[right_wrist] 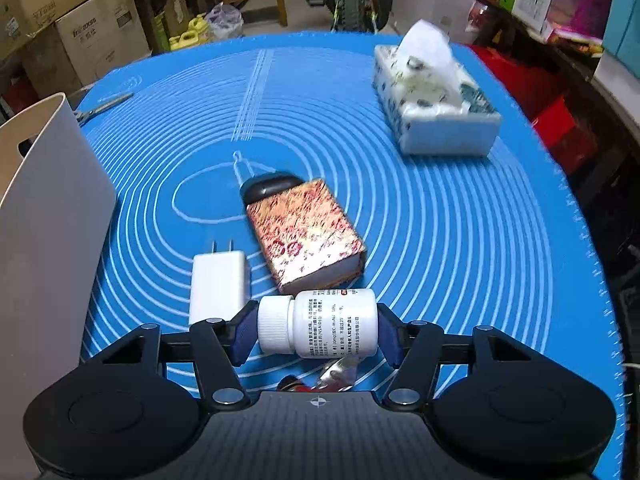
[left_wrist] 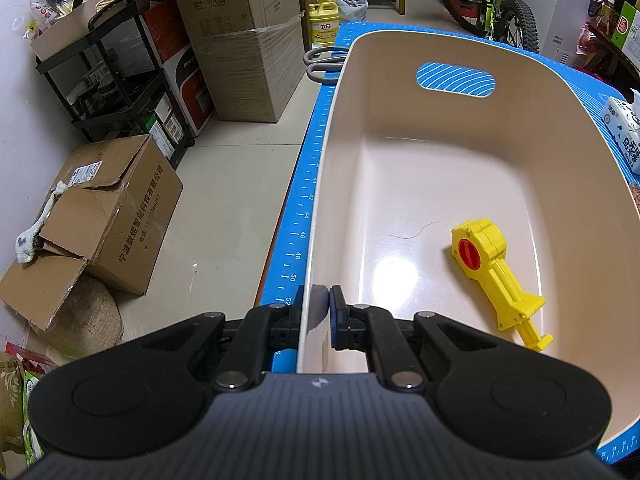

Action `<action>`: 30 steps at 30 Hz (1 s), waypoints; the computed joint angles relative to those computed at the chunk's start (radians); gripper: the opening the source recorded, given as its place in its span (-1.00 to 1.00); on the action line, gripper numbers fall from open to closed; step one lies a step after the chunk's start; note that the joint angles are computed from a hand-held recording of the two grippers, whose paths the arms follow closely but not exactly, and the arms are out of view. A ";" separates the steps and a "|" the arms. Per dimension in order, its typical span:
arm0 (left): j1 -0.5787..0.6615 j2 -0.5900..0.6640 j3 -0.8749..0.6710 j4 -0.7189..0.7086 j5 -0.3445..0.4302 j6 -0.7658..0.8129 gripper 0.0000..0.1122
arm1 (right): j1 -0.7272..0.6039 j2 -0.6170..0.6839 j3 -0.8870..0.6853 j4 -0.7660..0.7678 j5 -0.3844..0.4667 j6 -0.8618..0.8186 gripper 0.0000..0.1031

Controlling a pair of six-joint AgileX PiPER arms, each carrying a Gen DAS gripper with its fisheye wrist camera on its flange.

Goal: Organize rigid objects
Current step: 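Carry the pill bottle with the right gripper and release it into the basket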

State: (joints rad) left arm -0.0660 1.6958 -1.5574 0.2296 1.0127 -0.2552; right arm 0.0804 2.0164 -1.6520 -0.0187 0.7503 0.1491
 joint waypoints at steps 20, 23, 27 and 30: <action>0.004 -0.001 -0.001 0.002 0.003 0.003 -0.79 | 0.156 -0.228 0.086 -0.009 -0.248 0.129 0.23; 0.003 -0.001 -0.003 0.002 0.005 0.002 -0.79 | 0.205 -0.228 0.071 -0.005 -0.277 0.110 0.23; 0.004 -0.001 -0.004 0.002 0.008 0.002 -0.79 | 0.271 -0.195 0.024 0.003 -0.272 0.071 0.23; 0.003 0.001 -0.008 0.002 0.011 0.003 -0.79 | 0.316 -0.154 -0.018 0.006 -0.257 0.027 0.23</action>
State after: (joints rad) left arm -0.0627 1.6966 -1.5656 0.2312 1.0234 -0.2523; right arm 0.3966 1.8626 -1.6703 -0.0128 0.4937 0.1764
